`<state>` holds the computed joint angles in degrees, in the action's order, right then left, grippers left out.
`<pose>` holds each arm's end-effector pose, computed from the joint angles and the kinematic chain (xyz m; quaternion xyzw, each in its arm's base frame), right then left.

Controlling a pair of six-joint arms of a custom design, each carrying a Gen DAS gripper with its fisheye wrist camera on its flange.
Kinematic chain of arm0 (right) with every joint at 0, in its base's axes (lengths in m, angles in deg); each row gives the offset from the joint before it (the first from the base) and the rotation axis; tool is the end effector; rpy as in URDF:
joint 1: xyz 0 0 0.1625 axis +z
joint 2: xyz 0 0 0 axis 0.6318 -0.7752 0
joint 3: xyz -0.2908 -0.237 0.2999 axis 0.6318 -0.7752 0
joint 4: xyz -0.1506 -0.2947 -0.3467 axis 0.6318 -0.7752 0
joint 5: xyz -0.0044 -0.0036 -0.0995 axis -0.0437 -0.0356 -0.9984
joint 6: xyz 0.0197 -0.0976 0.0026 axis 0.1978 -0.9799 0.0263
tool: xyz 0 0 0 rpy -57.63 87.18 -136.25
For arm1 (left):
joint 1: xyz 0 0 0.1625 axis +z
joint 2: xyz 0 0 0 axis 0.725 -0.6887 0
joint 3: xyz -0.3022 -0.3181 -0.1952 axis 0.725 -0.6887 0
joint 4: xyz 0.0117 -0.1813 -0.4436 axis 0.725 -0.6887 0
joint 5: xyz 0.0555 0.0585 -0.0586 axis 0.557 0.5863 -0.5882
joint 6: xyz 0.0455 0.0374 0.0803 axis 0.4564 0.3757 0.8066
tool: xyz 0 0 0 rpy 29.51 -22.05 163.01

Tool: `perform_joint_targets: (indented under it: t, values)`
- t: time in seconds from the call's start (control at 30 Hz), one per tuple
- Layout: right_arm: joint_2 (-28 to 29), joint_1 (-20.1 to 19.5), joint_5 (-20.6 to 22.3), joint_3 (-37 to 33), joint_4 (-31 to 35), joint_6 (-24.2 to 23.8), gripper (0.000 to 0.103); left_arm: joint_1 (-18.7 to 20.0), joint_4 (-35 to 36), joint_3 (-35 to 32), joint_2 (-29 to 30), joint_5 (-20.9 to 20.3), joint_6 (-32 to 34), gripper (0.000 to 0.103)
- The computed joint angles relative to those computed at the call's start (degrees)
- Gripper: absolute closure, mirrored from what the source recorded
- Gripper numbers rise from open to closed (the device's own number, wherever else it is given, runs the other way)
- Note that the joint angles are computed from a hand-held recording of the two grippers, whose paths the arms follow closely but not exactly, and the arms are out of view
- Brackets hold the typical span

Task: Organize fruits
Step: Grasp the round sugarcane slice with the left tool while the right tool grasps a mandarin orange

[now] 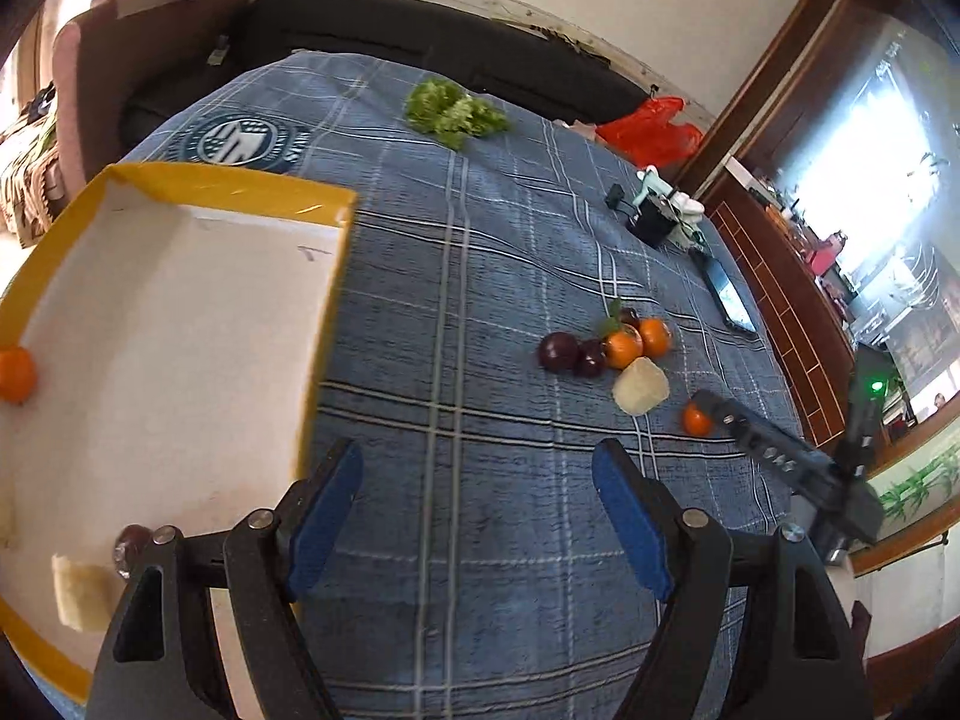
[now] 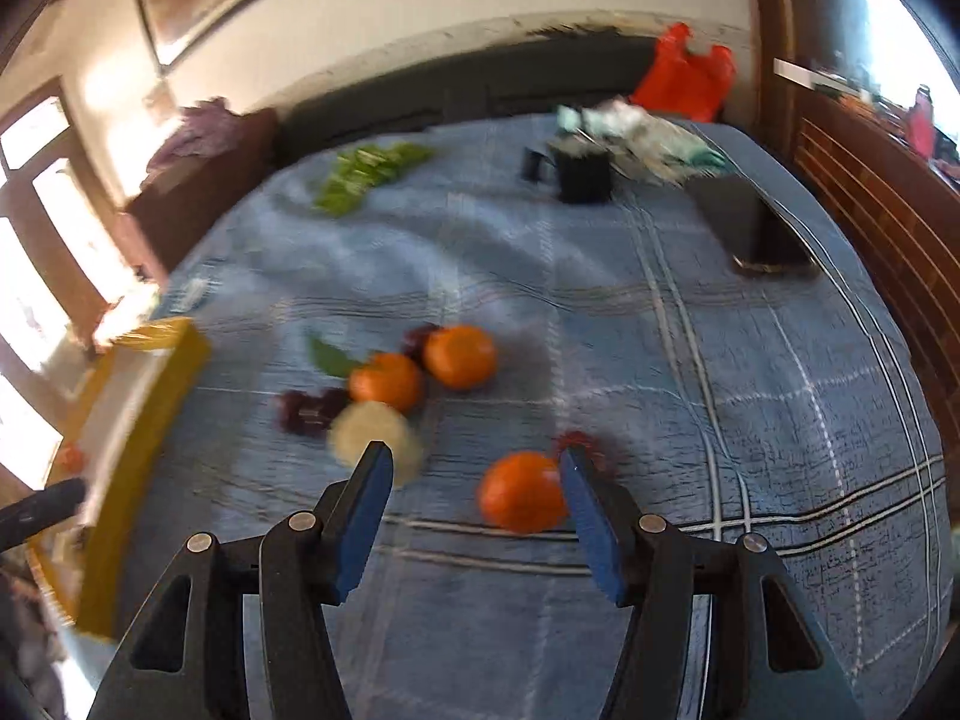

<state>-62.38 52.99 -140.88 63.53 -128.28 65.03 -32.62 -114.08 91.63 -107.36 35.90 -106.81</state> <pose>0.1071 -0.3355 0.2760 0.1449 -0.9108 0.2953 0.2496 -0.3144 -0.2808 0.1476 0.0674 0.9309 -0.2967 0.2019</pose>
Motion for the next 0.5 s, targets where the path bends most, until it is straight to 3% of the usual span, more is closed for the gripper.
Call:
perform_joint_targets:
  t: [0.1,0.23,0.33,0.5]
  values:
    - [0.7,-2.5,-0.3,0.6,-2.0,-1.5,0.041,0.9,-3.1,-1.0,3.2,0.0,2.9,0.025]
    - [1.8,-4.5,1.8,0.3,-2.5,-2.0,0.043,2.4,-12.3,-2.3,9.6,-1.1,10.4,0.026]
    - [2.1,-4.6,2.1,0.6,-2.8,-3.1,0.065,4.0,-17.8,-4.4,15.2,-1.9,15.6,0.033]
    - [-0.6,-5.8,5.0,1.7,-3.4,-2.6,0.065,5.5,-21.7,-8.4,22.7,-1.8,23.7,0.041]
